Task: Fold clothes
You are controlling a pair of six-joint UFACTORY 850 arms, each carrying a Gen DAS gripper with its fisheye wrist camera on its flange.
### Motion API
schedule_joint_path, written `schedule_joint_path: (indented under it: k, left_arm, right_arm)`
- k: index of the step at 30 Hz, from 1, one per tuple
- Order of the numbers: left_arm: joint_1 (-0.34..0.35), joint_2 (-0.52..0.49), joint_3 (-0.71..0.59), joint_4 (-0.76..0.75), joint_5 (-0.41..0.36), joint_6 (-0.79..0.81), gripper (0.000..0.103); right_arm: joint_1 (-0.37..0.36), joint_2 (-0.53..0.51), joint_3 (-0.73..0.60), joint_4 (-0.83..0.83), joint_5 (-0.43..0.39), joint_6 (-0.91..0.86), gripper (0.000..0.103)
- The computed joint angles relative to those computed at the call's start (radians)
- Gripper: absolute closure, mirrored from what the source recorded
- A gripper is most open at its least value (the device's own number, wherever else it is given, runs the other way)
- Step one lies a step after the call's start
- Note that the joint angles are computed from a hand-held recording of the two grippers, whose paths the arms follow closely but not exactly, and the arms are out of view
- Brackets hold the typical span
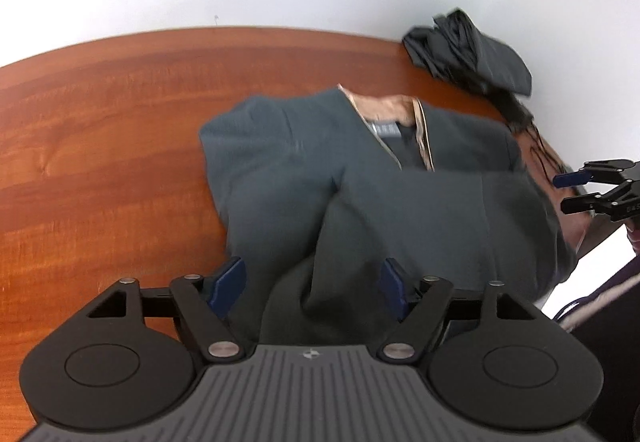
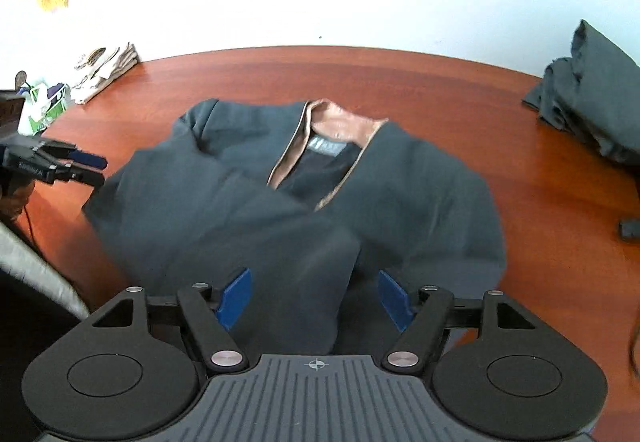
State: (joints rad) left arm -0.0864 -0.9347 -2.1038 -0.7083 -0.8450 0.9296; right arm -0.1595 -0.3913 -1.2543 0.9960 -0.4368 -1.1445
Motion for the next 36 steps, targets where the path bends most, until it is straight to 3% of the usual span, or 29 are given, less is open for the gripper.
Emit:
schedule_joint_path:
  k: [9,15,17,20,21,23,25,27,30,33,34,36]
  left_arm:
    - [0.011,0.025,0.077,-0.001,-0.024,0.112,0.021]
    - [0.004,-0.020,0.018,-0.018,-0.020,0.127,0.022]
    - [0.000,-0.061,-0.046,0.002,-0.055,0.104,0.022]
    - [-0.002,-0.168,-0.218,0.054,-0.192,0.005,0.022]
    - [-0.001,-0.168,-0.216,0.047,-0.194,0.004,0.026]
    - [0.001,-0.161,-0.200,0.029,-0.188,0.007,0.054]
    - [0.007,-0.121,-0.130,0.001,-0.168,0.037,0.074]
    - [0.016,-0.070,-0.046,-0.032,-0.146,0.079,0.082]
    - [0.028,-0.006,0.062,-0.075,-0.121,0.133,0.080]
    - [0.027,0.026,0.127,-0.050,-0.101,0.128,0.069]
    - [0.027,0.032,0.141,-0.051,-0.097,0.130,0.064]
    - [0.024,0.046,0.171,-0.057,-0.080,0.139,0.064]
  right_arm:
    - [0.040,0.078,0.169,-0.008,0.074,-0.067,0.030]
    - [0.069,0.073,0.190,-0.056,0.102,-0.098,0.038]
    - [0.076,0.064,0.187,-0.064,0.113,-0.115,0.041]
    - [0.074,0.042,0.165,-0.045,0.106,-0.136,0.045]
    - [0.073,0.031,0.154,-0.045,0.100,-0.135,0.048]
    - [0.070,0.016,0.140,-0.055,0.087,-0.112,0.053]
    - [0.059,0.010,0.134,-0.024,0.056,-0.123,0.063]
    - [0.046,0.018,0.144,0.028,0.033,-0.144,0.077]
    - [0.037,0.036,0.171,0.092,0.028,-0.177,0.075]
    - [0.044,0.051,0.206,0.145,0.056,-0.231,0.065]
    - [0.048,0.052,0.212,0.153,0.062,-0.245,0.064]
    - [0.052,0.049,0.209,0.130,0.069,-0.219,0.067]
